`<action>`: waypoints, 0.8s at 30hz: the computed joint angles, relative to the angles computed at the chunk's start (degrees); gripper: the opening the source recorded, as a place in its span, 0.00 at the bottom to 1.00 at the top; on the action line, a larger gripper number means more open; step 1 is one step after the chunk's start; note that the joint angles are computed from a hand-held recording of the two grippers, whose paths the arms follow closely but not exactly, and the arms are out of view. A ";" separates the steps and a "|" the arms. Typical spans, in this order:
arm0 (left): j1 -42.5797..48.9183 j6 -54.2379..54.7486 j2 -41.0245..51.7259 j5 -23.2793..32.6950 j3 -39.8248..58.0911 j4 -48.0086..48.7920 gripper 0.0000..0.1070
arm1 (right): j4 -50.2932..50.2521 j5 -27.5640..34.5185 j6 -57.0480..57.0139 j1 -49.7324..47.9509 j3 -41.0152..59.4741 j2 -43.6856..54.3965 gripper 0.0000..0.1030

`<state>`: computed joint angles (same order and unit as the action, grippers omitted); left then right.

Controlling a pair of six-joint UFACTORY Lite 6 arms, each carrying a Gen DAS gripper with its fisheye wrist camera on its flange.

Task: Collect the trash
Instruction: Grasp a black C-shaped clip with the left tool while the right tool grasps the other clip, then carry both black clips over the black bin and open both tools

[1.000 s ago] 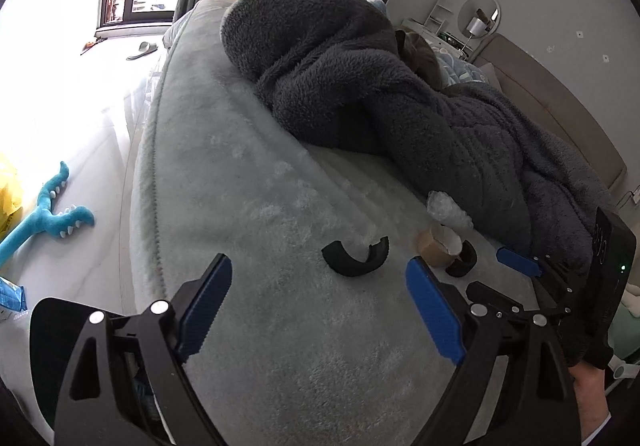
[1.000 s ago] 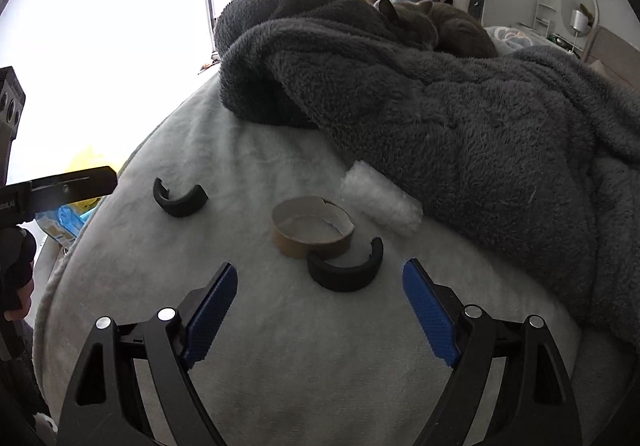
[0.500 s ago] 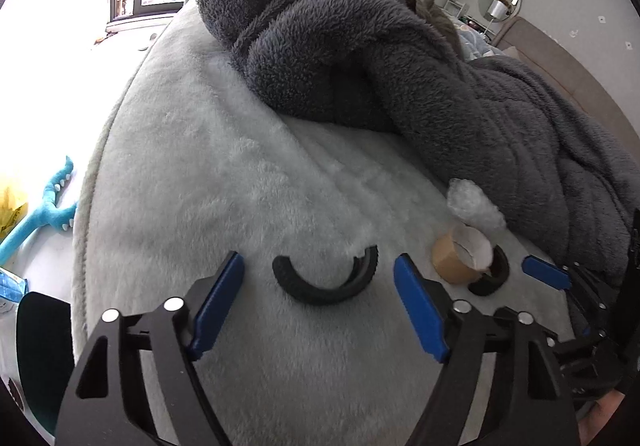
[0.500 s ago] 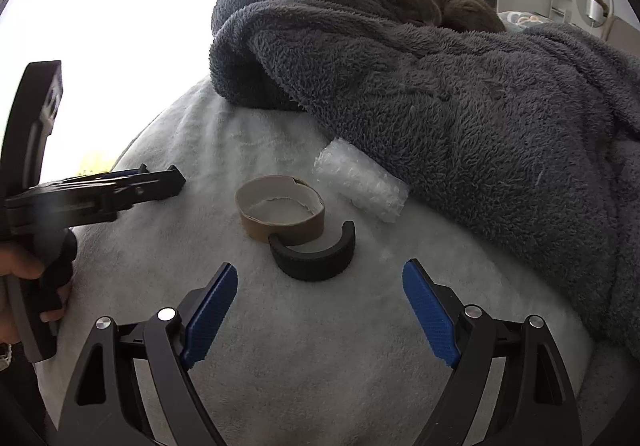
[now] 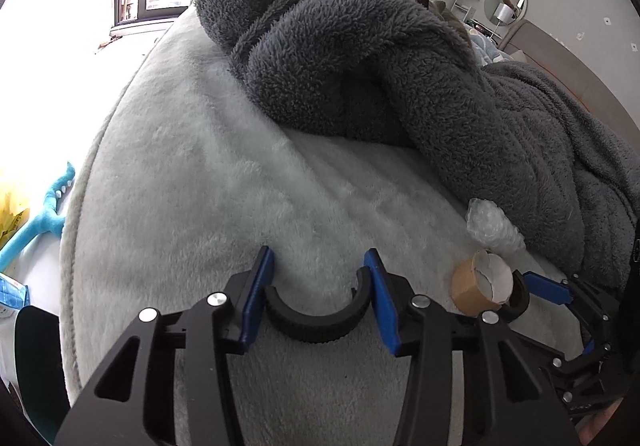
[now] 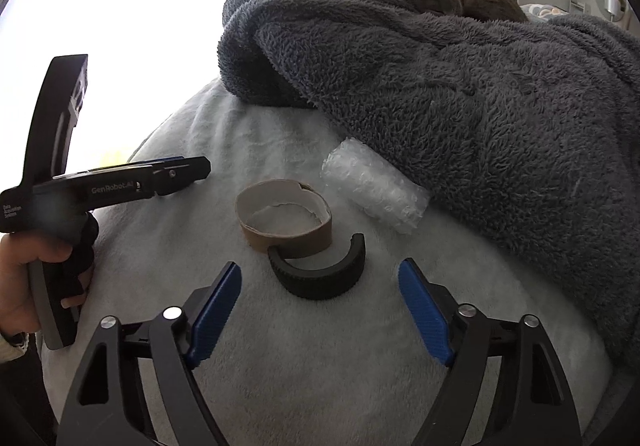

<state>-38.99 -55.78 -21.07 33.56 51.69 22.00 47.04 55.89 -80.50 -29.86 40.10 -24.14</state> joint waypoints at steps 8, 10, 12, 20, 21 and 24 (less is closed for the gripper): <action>2.78 9.21 -2.09 -2.77 -0.77 -6.79 0.43 | -1.51 -4.77 2.89 3.37 -0.16 0.79 0.64; 3.21 12.05 -2.90 -3.20 -0.86 -8.51 0.43 | -2.02 -5.74 3.65 4.38 -0.15 0.92 0.62; 3.88 15.93 -3.74 -3.42 -0.62 -11.14 0.43 | -2.52 -6.65 4.72 5.56 -0.10 0.92 0.59; 3.32 24.92 -6.80 -1.41 0.64 -15.03 0.43 | -7.10 -10.99 14.32 11.61 0.01 -0.92 0.47; 2.72 24.58 -7.53 -1.10 0.23 -14.85 0.43 | -7.82 -11.26 15.91 12.09 -0.04 -1.60 0.46; 2.09 26.29 -9.94 0.36 -0.71 -15.88 0.43 | -10.87 -11.78 21.70 13.83 -0.17 -3.94 0.46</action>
<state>-36.90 -29.48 -31.01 33.92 50.97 6.12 36.17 44.11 -58.80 -16.03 39.92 -28.08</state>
